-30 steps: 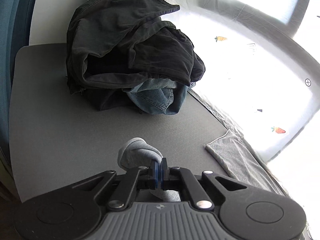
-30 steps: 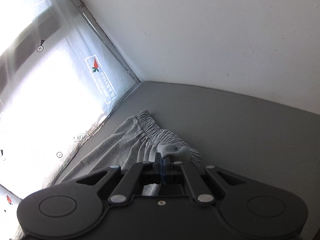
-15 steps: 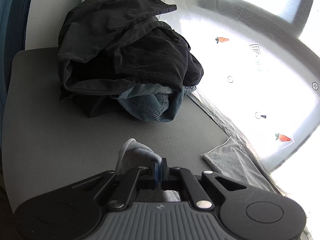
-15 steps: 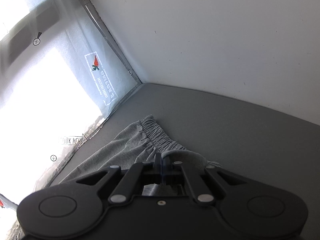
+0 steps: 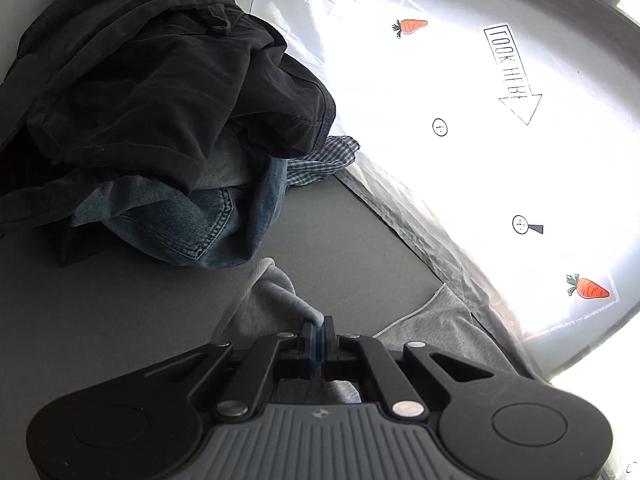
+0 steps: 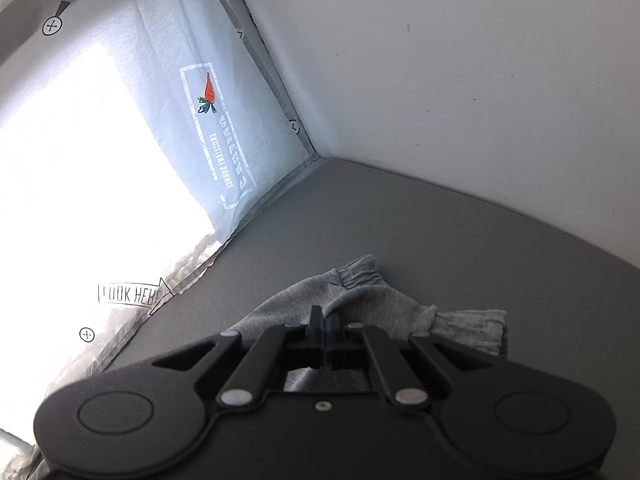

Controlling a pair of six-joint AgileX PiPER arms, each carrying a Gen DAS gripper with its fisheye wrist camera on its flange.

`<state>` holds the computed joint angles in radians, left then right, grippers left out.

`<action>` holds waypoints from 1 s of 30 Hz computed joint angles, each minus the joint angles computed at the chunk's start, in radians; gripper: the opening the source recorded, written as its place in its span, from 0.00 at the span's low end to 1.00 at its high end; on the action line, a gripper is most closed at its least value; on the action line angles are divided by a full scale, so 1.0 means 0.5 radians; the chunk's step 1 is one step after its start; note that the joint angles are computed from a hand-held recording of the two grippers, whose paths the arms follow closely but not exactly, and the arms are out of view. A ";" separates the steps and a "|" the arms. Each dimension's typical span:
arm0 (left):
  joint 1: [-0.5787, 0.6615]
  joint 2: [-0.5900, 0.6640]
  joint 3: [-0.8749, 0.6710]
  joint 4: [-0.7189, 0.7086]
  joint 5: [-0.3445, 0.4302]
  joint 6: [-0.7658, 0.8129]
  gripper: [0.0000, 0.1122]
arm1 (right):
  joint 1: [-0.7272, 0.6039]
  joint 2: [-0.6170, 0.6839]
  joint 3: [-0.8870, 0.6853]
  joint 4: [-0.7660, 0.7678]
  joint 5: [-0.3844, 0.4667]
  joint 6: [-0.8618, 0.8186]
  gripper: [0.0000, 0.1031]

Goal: Fold clothes
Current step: 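Lift the folded shorts off the table with both tools, then lower the shorts and fold them over onto the table with both tools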

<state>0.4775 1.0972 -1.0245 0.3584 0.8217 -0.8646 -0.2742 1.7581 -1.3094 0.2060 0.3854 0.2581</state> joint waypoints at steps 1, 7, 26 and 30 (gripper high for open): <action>-0.049 0.160 -0.098 0.032 -0.054 -0.033 0.01 | 0.017 0.124 -0.125 0.021 0.011 0.002 0.01; -0.275 1.229 -0.921 0.119 -0.137 -0.032 0.01 | 0.138 0.926 -1.075 -0.052 0.248 0.270 0.01; -0.503 1.291 -0.723 0.063 -0.479 0.151 0.39 | 0.627 0.829 -0.519 -2.469 -0.217 1.940 0.32; -0.882 1.052 -0.336 0.050 -0.582 0.246 0.38 | 0.878 0.649 -0.033 -2.667 -0.538 2.042 0.01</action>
